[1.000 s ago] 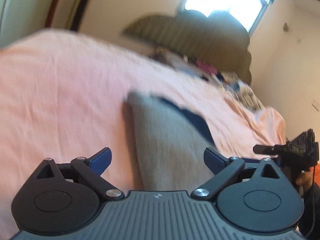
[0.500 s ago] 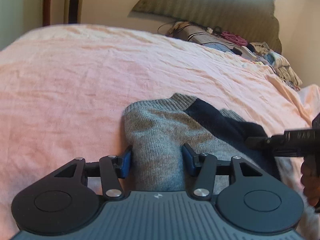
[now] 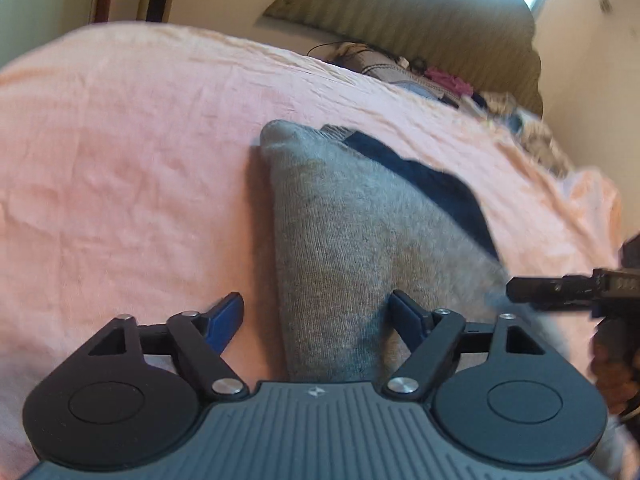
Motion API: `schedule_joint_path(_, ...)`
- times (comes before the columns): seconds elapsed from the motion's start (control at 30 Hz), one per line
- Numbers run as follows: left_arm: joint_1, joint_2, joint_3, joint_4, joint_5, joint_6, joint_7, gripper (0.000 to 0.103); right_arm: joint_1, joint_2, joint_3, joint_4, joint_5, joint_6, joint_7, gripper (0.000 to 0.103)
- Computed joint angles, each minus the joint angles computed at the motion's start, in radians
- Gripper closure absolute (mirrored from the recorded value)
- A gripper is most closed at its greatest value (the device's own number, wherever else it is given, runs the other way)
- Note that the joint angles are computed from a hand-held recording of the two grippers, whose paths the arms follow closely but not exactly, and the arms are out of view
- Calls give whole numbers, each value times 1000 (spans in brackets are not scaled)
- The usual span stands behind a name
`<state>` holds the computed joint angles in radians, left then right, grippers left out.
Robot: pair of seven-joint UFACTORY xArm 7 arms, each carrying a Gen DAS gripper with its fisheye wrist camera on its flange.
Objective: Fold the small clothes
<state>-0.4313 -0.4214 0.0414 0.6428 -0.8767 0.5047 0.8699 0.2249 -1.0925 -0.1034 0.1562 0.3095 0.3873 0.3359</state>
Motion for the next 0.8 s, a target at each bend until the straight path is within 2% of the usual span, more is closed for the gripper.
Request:
schedule_joint_path(0.03,-11,-10,-9,-13,11,-29,53,38,-48,23,62,31,-73,64,-1,68)
schedule_joint_path(0.07,-27,-21,-1,-23,18,-40,118,42,-55,24,82,41,-110,86,-45,75)
schedule_joint_path(0.13,-45,-36,3,-38,45,-78,209,42,-49,27,56,51,-109,105,-63,76)
schedule_joint_path(0.2,-30,-64,-15,-52,107,-80,193,43,-69,38,94,72,-127,130,-47,71)
schedule_joint_path(0.23,-15,-101,-36,-75,143,-95,166,43,-88,27,124,83,-132,153,-11,65)
schedule_joint_path(0.27,-28,-162,-40,-119,151,-143,175,45,-107,1,156,89,-131,178,41,50)
schedule_joint_path(0.3,-82,-240,-4,-178,146,-198,226,44,-98,-41,157,82,-126,195,64,43)
schedule_joint_path(0.33,-138,-330,42,-234,129,-223,309,43,-67,-92,138,65,-108,193,70,41)
schedule_joint_path(0.37,-172,-426,78,-289,140,-220,362,37,-39,-156,127,44,-86,198,85,35)
schedule_joint_path(0.43,-164,-575,102,-370,190,-157,379,31,-12,-218,149,37,-85,238,108,36)
schedule_joint_path(0.47,-142,-610,86,-398,222,-140,364,31,4,-221,165,44,-92,258,113,39)
schedule_joint_path(0.57,-88,-585,12,-442,290,-181,287,34,46,-172,183,67,-109,294,103,66)
schedule_joint_path(0.63,-85,-548,11,-442,311,-198,248,44,55,-134,201,73,-123,308,104,74)
schedule_joint_path(0.7,-102,-544,47,-447,324,-206,239,67,67,-122,194,67,-126,307,100,88)
schedule_joint_path(0.73,-100,-532,62,-430,332,-184,218,87,71,-127,190,67,-128,309,96,89)
schedule_joint_path(0.8,-99,-547,83,-427,340,-188,178,92,72,-152,187,73,-137,336,90,91)
